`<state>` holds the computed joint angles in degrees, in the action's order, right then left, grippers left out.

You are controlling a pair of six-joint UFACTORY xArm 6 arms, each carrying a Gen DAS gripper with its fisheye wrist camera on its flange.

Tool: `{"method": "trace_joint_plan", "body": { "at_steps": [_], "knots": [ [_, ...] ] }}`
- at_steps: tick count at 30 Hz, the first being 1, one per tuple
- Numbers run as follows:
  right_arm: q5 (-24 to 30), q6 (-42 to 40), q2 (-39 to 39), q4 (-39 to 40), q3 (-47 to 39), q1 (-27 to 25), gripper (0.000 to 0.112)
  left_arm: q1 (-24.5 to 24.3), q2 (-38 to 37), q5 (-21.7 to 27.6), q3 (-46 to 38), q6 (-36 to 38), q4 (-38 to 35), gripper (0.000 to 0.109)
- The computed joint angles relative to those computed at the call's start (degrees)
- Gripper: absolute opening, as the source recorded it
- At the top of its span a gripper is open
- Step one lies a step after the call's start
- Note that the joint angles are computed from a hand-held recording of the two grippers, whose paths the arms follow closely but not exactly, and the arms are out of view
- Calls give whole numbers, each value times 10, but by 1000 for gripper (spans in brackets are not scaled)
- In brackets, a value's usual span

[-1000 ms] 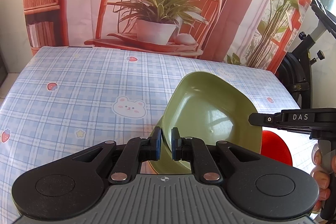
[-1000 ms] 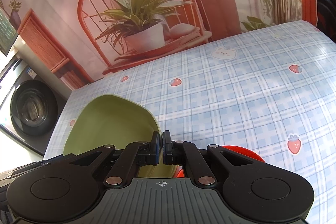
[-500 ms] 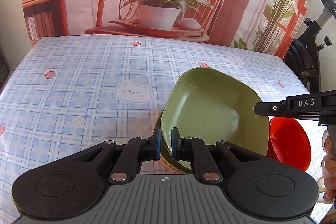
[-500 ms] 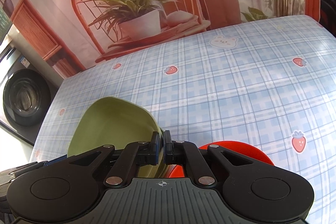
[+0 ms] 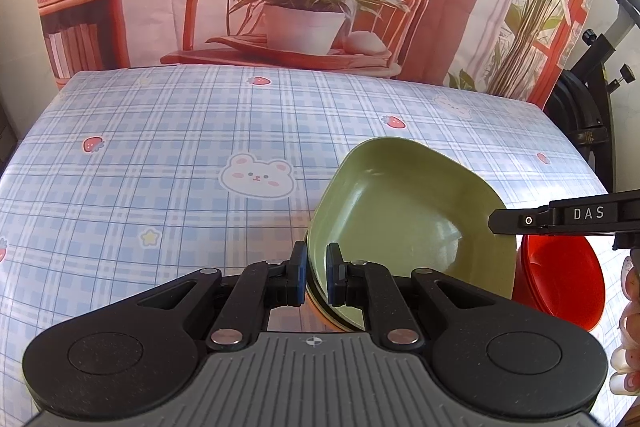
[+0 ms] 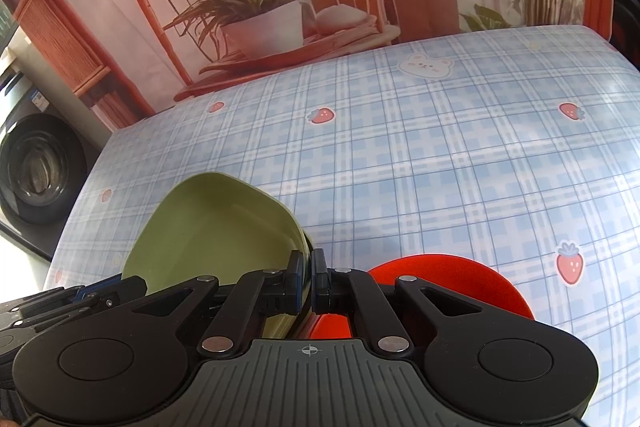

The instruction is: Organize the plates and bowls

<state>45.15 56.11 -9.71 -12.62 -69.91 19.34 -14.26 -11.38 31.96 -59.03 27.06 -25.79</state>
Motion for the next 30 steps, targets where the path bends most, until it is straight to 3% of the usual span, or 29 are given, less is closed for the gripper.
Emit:
{"method": "trace_joint_plan", "body": {
  "at_steps": [27,30],
  "knots": [
    [17,3,-3,-14,-3,5,5,6,-10,-6,7,13,-17,11],
    [25,9,-7,-59,-9,16,9,2,-21,-14,14,8,-2,11]
  ]
}}
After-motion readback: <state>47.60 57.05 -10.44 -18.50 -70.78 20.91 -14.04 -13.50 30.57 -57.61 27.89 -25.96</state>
